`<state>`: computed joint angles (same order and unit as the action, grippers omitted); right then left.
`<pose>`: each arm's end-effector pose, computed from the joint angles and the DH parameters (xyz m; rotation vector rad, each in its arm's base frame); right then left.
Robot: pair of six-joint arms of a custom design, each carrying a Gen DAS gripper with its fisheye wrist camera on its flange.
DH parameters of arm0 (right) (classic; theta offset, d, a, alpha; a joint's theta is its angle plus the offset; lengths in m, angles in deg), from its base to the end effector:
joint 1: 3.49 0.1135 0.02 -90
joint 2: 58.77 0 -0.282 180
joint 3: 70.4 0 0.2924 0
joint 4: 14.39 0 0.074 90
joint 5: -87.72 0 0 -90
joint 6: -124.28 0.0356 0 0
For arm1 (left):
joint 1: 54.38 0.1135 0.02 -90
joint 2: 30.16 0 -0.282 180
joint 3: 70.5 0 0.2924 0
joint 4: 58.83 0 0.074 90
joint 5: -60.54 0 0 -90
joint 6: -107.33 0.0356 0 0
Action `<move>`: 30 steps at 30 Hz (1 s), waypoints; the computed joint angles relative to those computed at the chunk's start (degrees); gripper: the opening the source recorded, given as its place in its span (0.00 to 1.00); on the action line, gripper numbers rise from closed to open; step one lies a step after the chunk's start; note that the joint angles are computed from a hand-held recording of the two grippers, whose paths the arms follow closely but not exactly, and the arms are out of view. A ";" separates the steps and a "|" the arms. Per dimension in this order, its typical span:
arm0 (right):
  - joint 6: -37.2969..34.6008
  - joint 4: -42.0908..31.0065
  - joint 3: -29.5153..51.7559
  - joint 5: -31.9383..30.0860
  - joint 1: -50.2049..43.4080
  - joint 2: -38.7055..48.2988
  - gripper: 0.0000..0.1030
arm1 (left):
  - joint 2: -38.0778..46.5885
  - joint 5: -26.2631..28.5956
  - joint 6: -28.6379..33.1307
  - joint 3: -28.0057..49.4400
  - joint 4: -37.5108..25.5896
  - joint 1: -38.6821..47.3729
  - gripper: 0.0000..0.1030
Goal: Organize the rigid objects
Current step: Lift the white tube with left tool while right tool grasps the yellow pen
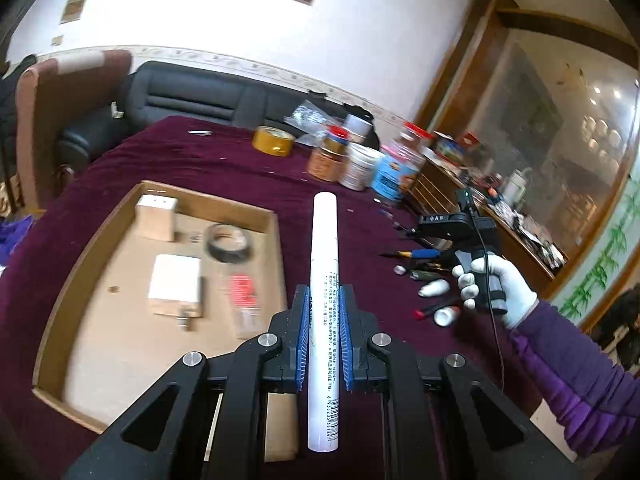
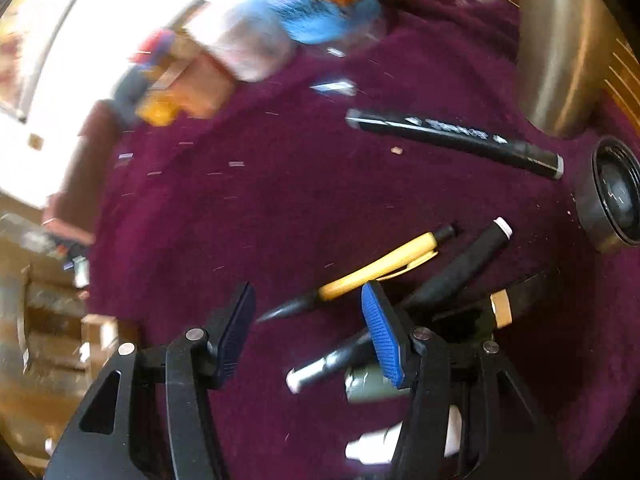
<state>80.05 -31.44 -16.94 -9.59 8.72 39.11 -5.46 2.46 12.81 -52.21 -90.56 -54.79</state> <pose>0.3115 0.0720 0.0921 0.7444 2.6222 0.4881 0.1362 -0.0198 0.1343 0.2246 2.1873 -0.6678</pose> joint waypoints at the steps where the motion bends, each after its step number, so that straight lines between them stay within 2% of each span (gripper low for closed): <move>1: 1.71 -1.45 1.51 2.60 0.60 1.01 0.52 | 1.20 1.57 1.32 -0.03 0.40 2.43 0.11; 4: 4.12 -5.56 5.52 7.26 2.11 3.26 0.52 | 7.43 6.64 5.90 0.00 3.47 10.09 0.11; 8: 6.23 -11.77 11.57 16.59 5.39 7.22 0.52 | 16.59 10.35 9.16 0.15 9.26 15.31 0.11; 11: 6.79 -17.71 16.57 25.08 8.17 11.23 0.30 | 20.33 11.59 10.28 -0.06 11.46 16.92 0.11; 13: 5.84 -17.42 16.14 27.21 8.71 11.17 0.21 | 20.63 12.03 10.91 -0.25 11.43 17.72 0.11; 15: 5.43 -14.50 12.98 26.59 8.24 9.01 0.07 | 19.95 12.68 11.95 -0.46 10.44 18.86 0.11; 19: 4.70 -5.19 3.43 19.56 6.13 1.63 0.06 | 16.43 14.16 14.13 -0.20 5.87 21.56 0.11; 24: 3.61 2.76 -5.56 14.16 8.71 -7.06 0.06 | 6.45 14.63 15.99 -0.01 -3.72 23.46 0.11; 30: 3.93 9.40 -11.71 9.34 17.70 -16.04 0.06 | 7.42 17.53 23.73 2.82 -12.82 31.33 0.11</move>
